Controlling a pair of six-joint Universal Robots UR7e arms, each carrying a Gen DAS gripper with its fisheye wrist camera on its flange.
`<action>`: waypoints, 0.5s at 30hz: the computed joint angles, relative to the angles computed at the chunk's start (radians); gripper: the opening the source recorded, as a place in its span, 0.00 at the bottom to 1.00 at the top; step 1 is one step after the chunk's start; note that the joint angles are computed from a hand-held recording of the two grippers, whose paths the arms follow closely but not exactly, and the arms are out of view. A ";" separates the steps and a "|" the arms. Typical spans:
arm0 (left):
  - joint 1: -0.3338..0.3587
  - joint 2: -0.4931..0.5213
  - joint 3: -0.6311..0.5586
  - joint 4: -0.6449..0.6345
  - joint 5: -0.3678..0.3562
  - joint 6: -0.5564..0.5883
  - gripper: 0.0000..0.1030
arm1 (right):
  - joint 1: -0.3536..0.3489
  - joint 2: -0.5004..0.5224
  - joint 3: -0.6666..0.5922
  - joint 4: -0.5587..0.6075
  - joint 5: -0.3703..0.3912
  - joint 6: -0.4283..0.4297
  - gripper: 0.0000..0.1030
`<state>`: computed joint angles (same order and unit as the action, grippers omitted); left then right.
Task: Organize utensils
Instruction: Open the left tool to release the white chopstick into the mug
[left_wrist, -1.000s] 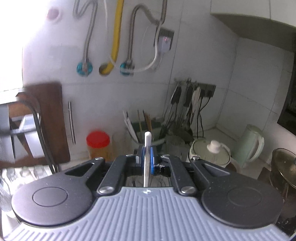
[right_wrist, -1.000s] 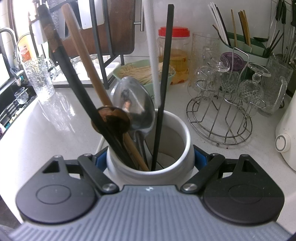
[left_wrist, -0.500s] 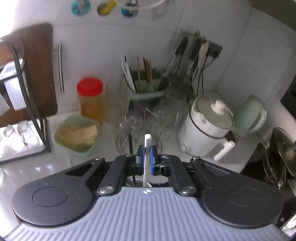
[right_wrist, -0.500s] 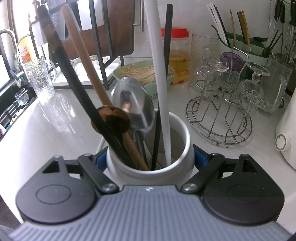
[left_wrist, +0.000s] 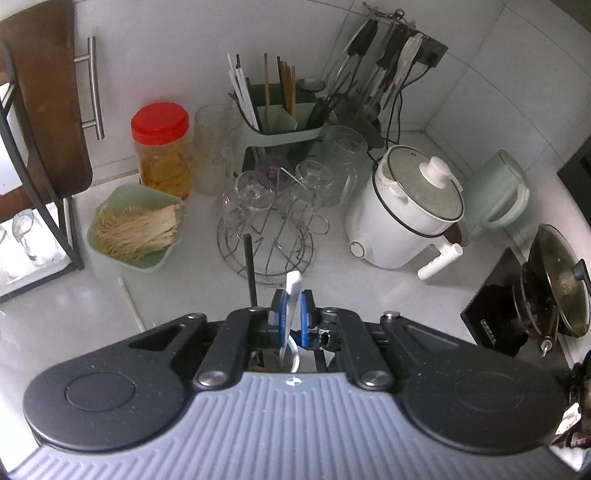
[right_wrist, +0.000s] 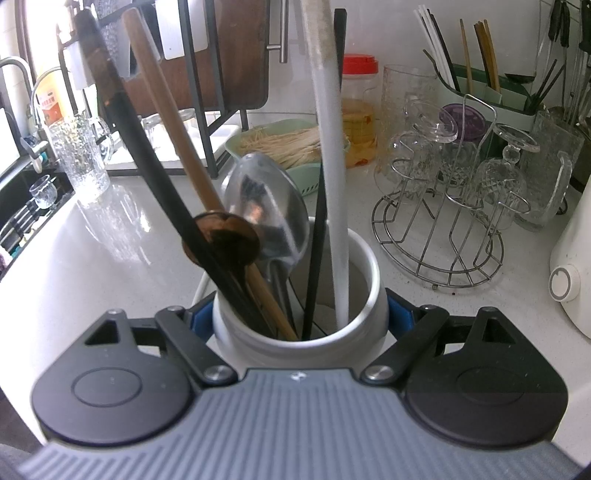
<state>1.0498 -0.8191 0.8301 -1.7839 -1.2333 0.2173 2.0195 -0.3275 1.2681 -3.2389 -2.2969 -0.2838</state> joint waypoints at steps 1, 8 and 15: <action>0.001 0.002 -0.001 -0.002 0.001 0.002 0.07 | 0.000 0.000 0.000 0.000 0.000 -0.002 0.88; 0.000 -0.030 0.045 -0.098 -0.009 0.015 0.41 | 0.000 0.000 0.002 -0.006 0.001 -0.009 0.88; -0.013 -0.105 0.137 -0.264 0.045 0.021 0.41 | 0.000 0.001 0.003 -0.009 0.000 -0.010 0.88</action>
<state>1.0364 -0.9241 0.9670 -2.0482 -1.1884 0.2380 2.0195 -0.3266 1.2706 -3.2482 -2.2969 -0.2934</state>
